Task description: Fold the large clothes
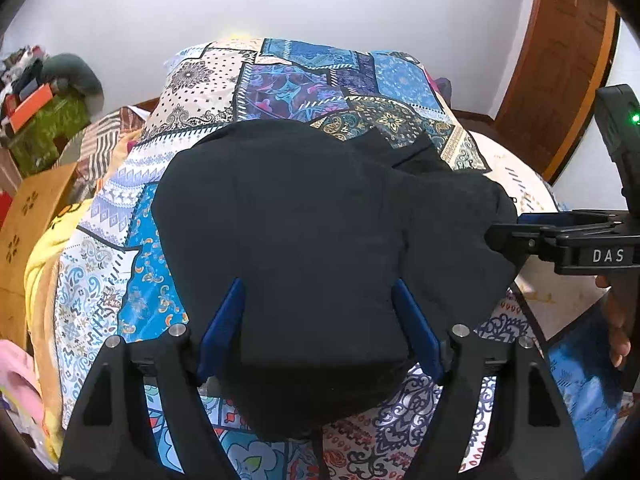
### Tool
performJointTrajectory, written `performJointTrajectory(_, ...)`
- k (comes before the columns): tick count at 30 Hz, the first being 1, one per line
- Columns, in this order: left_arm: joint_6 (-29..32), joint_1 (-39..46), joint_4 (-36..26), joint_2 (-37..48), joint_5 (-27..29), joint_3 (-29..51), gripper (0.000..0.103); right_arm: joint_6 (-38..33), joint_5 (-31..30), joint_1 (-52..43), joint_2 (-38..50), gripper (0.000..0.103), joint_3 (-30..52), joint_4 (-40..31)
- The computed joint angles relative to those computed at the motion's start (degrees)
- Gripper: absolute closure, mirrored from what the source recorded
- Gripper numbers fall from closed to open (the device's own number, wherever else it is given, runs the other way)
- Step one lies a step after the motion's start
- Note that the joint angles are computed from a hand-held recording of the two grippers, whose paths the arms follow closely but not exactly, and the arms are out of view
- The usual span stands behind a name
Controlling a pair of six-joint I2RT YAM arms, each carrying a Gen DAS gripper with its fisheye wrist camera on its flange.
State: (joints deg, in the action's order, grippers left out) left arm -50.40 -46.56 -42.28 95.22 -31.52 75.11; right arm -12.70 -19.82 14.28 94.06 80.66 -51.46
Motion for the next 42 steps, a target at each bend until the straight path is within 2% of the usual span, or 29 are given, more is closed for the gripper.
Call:
performJointTrajectory(8, 0.2, 3.3, -0.6, -4.4, 4.6, -1.8, 0.026, -0.5, -0.8, -0.5, 0.6, 0.029, 4.5, -3.8)
performJointTrajectory(13, -2.5, 5.4, -1.6, -11.0, 3.3, -4.9, 0.026, -0.2, -2.1, -2.8, -0.4, 0.029, 6.3, -3.6)
performJointTrajectory(15, -4.0, 7.2, -1.6, -13.9, 3.6, -6.9, 0.026, 0.4, -3.3, -4.0, -0.2, 0.029, 7.4, -4.0)
performJointTrajectory(18, -6.6, 10.4, 0.0, -17.4, 7.1, -10.9, 0.026, 2.1, -8.8, -6.6, 2.1, 0.029, 10.5, -7.0)
performJointTrajectory(19, -7.1, 11.1, 1.2, -18.2, 8.4, -12.3, 0.026, 2.5, -11.7, -7.7, 3.8, 0.029, 12.1, -9.2)
performJointTrajectory(22, -8.6, 13.6, 7.1, -19.9, 15.5, -17.7, 0.026, 2.9, -14.9, -8.7, 7.5, 0.029, 14.8, -13.0)
performJointTrajectory(23, -9.2, 14.0, 8.4, -19.8, 16.8, -18.7, 0.025, 2.9, -14.8, -8.6, 8.3, 0.029, 15.1, -13.5)
performJointTrajectory(25, -11.7, 15.4, 14.8, -21.4, 20.0, -23.6, 0.023, 3.4, -13.8, -8.0, 10.1, 0.029, 15.2, -13.7)
performJointTrajectory(29, -15.9, 18.1, 23.0, -20.4, 24.2, -28.2, 0.006, 3.8, -15.0, -7.5, 14.3, 0.029, 16.8, -15.5)
performJointTrajectory(32, -18.2, 21.9, 32.2, -19.2, 31.7, -32.5, 0.003, 4.5, -18.9, -8.0, 17.6, 0.029, 19.2, -17.9)
performJointTrajectory(34, -19.7, 23.8, 36.0, -18.1, 34.5, -34.0, 0.0, 5.4, -21.1, -7.9, 19.1, 0.029, 20.4, -18.5)
performJointTrajectory(37, -20.7, 25.4, 39.3, -16.0, 36.9, -34.7, 0.0, 5.7, -21.6, -7.0, 20.8, 0.026, 21.7, -18.4)
performJointTrajectory(42, -20.1, 27.9, 40.7, -14.5, 39.8, -34.8, 0.0, 5.6, -20.9, -5.7, 23.4, 0.026, 24.0, -19.3)
